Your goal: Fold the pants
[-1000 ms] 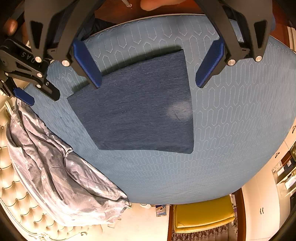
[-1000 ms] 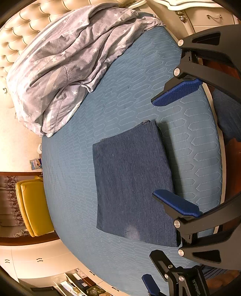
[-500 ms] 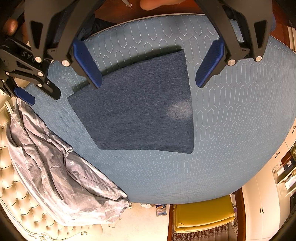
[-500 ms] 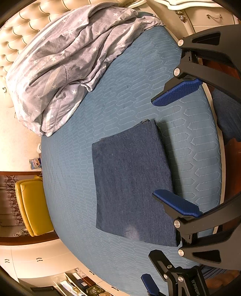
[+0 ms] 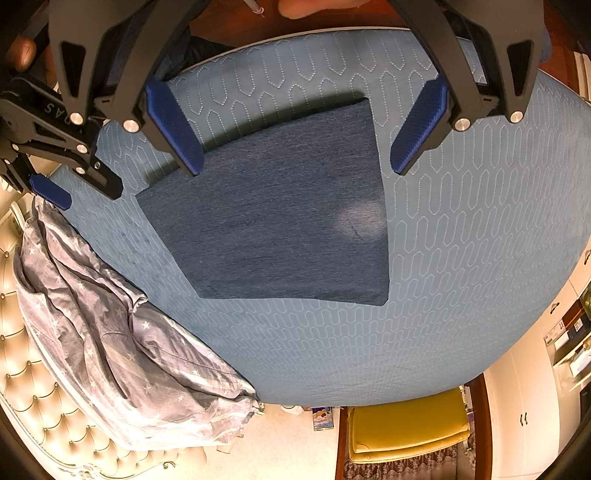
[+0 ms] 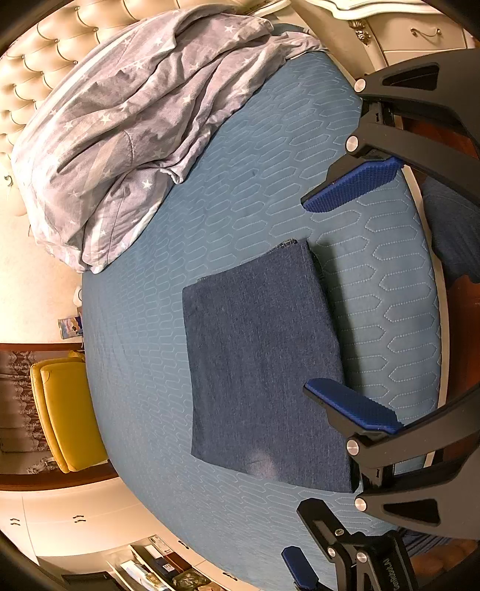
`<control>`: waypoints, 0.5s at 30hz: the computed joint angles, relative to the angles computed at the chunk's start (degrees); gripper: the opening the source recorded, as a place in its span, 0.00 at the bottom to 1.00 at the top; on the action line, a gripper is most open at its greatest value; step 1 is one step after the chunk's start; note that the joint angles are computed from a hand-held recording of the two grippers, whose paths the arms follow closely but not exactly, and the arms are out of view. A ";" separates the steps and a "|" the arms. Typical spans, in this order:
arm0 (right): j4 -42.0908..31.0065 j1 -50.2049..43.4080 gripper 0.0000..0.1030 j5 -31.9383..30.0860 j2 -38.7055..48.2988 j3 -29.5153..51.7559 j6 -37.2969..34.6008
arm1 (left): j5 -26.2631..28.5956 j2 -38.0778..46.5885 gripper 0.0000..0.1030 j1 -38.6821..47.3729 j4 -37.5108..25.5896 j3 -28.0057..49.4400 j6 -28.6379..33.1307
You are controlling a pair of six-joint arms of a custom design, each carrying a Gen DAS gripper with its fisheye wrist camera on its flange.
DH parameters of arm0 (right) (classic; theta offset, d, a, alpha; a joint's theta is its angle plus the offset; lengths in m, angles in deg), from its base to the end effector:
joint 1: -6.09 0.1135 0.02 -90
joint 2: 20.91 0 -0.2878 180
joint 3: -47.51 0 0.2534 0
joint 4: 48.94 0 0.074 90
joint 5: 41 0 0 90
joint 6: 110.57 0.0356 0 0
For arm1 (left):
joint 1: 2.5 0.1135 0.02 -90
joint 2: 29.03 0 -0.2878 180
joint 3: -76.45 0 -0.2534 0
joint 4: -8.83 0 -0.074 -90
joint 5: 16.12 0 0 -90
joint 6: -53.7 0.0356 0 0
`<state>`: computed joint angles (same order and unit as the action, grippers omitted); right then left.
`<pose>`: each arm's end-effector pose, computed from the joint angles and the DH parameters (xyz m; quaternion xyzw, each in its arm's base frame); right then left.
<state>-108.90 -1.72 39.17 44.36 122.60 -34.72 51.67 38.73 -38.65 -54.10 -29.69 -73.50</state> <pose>0.2180 -0.0238 0.3344 -0.0810 0.9336 0.0144 0.3487 0.1868 -0.1198 0.3173 -0.0636 0.9399 -0.0192 0.3349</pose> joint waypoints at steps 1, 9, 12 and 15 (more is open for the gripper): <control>0.00 -0.09 0.85 -0.04 0.05 0.04 -0.08 | 0.03 -0.04 0.98 0.00 0.05 -0.03 0.01; 0.16 -0.19 0.85 0.28 0.09 -0.63 0.15 | 1.70 -0.61 0.98 0.57 4.47 -1.65 1.85; 0.94 -0.81 0.85 0.57 0.93 -0.86 0.38 | 12.10 -1.14 0.98 7.06 8.77 -3.69 5.80; 2.87 -0.92 0.85 1.75 2.86 -0.97 1.35 | 23.13 -3.12 0.98 19.63 11.56 -8.24 13.80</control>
